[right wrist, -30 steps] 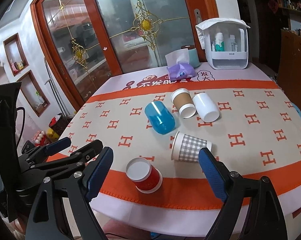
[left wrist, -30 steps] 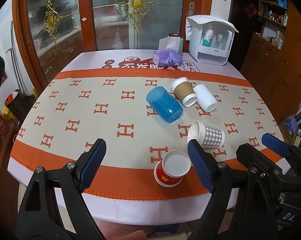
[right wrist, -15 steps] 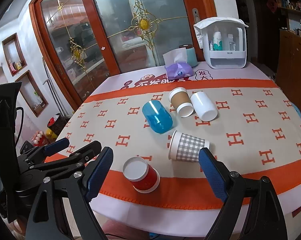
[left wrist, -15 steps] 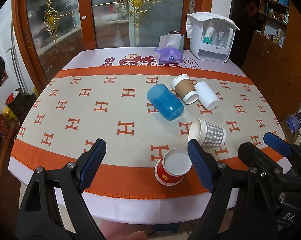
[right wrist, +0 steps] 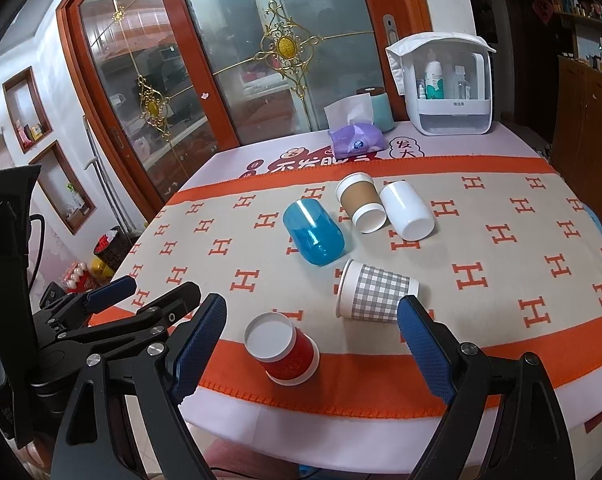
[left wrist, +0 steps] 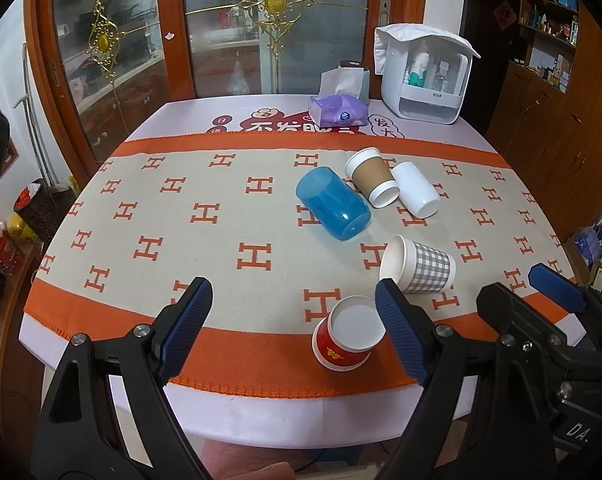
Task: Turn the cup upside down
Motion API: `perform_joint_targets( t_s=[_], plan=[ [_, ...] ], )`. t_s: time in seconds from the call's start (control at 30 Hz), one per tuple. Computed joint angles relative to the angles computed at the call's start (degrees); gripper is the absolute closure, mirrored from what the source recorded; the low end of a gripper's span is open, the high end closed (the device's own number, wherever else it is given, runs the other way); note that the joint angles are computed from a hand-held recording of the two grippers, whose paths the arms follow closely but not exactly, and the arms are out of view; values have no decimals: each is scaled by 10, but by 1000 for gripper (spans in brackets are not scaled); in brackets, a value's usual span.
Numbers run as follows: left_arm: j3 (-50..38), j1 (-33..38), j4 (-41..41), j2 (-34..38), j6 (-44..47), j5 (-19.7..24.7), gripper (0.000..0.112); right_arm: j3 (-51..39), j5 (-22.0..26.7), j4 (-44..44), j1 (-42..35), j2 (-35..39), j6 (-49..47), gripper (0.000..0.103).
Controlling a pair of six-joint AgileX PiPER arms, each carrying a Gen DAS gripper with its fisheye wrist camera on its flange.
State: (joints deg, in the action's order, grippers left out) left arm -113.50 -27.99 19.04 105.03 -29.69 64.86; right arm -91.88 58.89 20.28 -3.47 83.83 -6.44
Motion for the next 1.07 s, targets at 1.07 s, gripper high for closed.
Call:
perform_joint_targets(
  t_s=[1.07],
  plan=[
    [21,3,8,-9,-2,-7,30,40,-20,-1,10,-11,2,15]
  ],
)
